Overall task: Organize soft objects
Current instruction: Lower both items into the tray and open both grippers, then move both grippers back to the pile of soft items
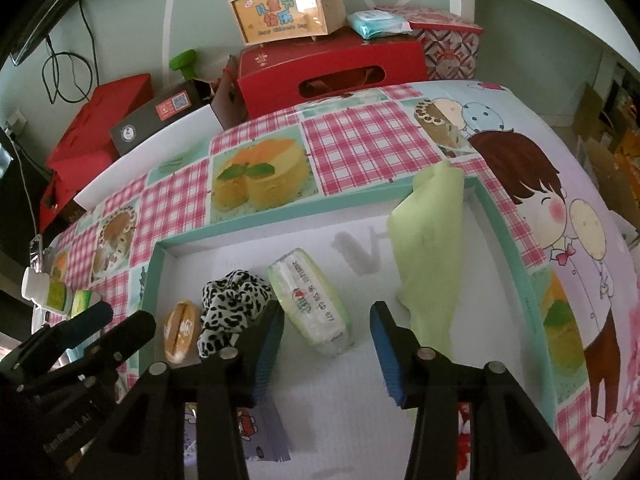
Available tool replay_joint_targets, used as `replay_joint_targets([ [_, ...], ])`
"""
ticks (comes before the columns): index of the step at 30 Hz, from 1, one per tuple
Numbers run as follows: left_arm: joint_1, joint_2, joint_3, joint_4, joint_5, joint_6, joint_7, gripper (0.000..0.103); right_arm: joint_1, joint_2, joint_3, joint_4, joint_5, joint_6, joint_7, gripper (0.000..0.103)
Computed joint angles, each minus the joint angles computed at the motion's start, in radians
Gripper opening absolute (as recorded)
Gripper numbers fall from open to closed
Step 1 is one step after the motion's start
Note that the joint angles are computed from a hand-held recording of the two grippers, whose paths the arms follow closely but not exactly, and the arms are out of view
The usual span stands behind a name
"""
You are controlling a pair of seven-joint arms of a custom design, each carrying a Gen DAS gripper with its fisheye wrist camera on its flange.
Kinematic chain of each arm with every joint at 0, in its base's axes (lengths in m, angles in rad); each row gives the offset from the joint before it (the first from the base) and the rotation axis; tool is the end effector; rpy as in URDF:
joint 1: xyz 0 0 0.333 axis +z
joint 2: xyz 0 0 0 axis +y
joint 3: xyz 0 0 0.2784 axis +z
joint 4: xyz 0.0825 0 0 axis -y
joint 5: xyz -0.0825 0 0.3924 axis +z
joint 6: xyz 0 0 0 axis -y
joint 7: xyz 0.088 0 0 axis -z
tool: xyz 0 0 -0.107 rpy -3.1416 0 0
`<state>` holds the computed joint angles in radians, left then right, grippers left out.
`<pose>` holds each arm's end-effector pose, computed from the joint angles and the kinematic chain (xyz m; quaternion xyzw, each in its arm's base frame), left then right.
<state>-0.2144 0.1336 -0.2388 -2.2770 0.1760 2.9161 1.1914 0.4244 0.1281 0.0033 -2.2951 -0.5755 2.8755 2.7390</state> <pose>0.5083 -0.2591 0.3117 -0.6030 0.7565 -0.2258 0.1149 0.4938 0.2591 0.2937 -0.6057 0.7543 -0.1312 0.2167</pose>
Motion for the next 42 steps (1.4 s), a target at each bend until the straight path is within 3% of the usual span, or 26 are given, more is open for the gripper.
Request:
replay_joint_targets([
  [2,-0.002,-0.001,0.004,0.0,0.009,-0.003,-0.011,0.064,0.001,0.0,-0.001,0.001,-0.002,-0.003,0.003,0.054],
  [11,-0.002,0.0,0.016,-0.001,0.046,-0.012,-0.056,0.064,-0.007,-0.02,-0.01,-0.017,-0.075,-0.004,0.104,0.054],
  [13,-0.002,-0.001,0.019,-0.001,0.055,-0.015,-0.067,0.071,-0.012,-0.024,-0.006,-0.017,-0.088,-0.009,0.121,0.054],
  [14,-0.002,-0.002,0.02,-0.002,0.059,-0.015,-0.074,0.081,-0.015,-0.025,-0.004,-0.018,-0.094,-0.01,0.128,0.054],
  [15,0.0,-0.002,0.02,-0.004,0.058,-0.011,-0.076,0.083,-0.017,-0.026,-0.002,-0.017,-0.098,-0.012,0.134,0.054],
  [27,0.006,0.005,0.025,0.0,0.072,-0.019,-0.111,0.083,-0.033,-0.032,0.016,-0.016,-0.111,-0.033,0.152,0.054],
  [29,0.003,0.007,0.029,0.001,0.086,-0.021,-0.127,0.084,-0.034,-0.03,0.02,-0.013,-0.101,-0.036,0.136,0.065],
  [32,-0.006,0.008,0.046,-0.001,0.131,-0.015,-0.186,0.096,-0.029,-0.026,0.02,-0.003,-0.115,-0.052,0.135,0.08],
  [36,-0.005,0.008,0.057,-0.002,0.174,-0.015,-0.249,0.098,-0.019,-0.019,0.018,0.012,-0.162,-0.084,0.149,0.103],
  [42,0.018,0.015,0.037,0.0,0.121,-0.021,-0.229,0.098,-0.023,-0.017,0.022,0.015,-0.171,-0.085,0.144,0.103],
])
